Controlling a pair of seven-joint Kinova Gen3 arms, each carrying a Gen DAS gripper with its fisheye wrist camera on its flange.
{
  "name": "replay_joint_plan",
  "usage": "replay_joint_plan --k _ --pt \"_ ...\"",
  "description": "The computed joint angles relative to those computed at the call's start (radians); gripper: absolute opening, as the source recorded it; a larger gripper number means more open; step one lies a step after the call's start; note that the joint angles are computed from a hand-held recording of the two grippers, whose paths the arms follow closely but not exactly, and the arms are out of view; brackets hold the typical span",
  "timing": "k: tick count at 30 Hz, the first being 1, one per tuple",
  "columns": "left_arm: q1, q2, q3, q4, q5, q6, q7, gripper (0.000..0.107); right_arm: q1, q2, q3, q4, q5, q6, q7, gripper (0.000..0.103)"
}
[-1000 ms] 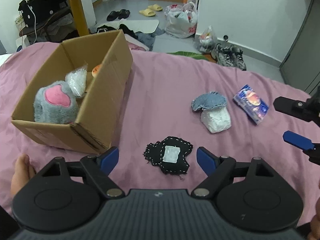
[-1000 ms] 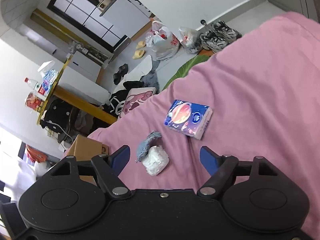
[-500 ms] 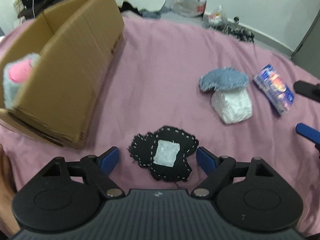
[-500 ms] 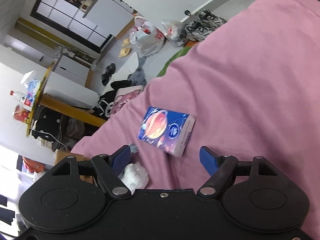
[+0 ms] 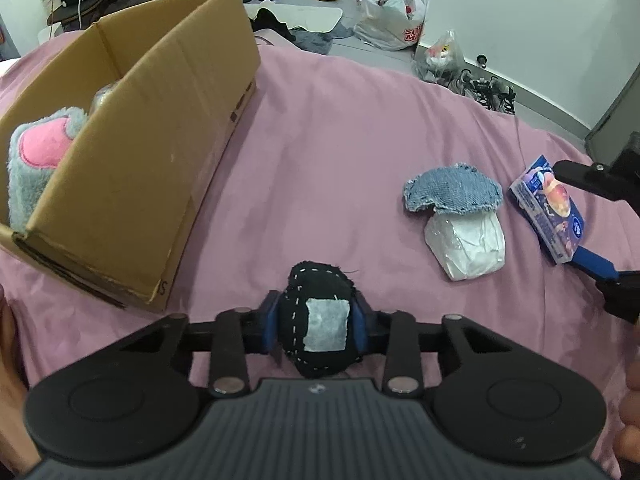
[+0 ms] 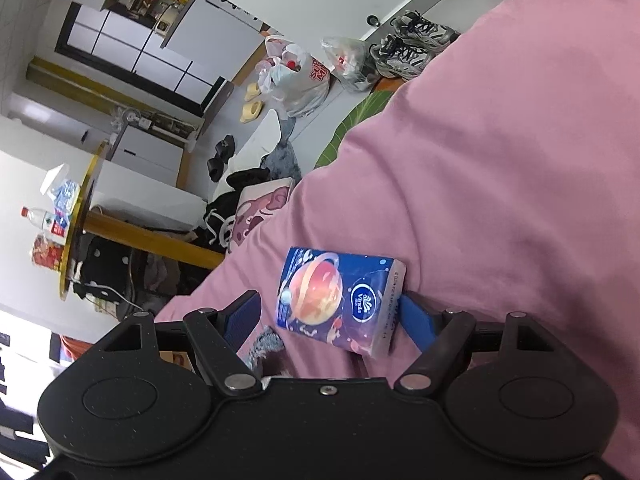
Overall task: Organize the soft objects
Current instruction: 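Grasp the black patch with the left gripper while the right gripper grasps the tissue pack, then carry the black patch and tissue pack over the cardboard box with both grippers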
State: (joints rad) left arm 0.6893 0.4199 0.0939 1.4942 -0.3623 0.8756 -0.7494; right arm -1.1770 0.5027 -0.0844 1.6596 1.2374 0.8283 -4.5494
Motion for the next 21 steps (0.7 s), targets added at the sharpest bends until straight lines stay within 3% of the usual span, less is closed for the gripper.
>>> replay_joint_plan --k 2,3,5,11,21 --pt "-0.015 -0.007 0.007 0.007 0.019 -0.009 -0.012 0.033 0.004 0.002 0.004 0.003 0.009 -0.008 -0.019 0.065" --pt "-0.021 -0.008 0.009 0.007 0.028 -0.009 -0.016 0.033 0.009 0.003 0.004 0.007 0.011 -0.019 -0.028 0.051" --pt "-0.029 -0.016 0.010 0.011 0.041 -0.006 -0.020 0.033 0.023 0.000 0.003 0.028 0.030 -0.065 -0.064 0.033" --pt "-0.044 -0.045 0.017 0.029 0.054 -0.022 -0.036 0.033 0.005 -0.019 -0.016 0.036 0.019 -0.036 -0.068 0.024" --pt "-0.060 -0.131 0.038 0.067 0.057 -0.067 -0.054 0.033 -0.074 -0.051 -0.053 -0.044 -0.090 0.153 0.092 0.020"
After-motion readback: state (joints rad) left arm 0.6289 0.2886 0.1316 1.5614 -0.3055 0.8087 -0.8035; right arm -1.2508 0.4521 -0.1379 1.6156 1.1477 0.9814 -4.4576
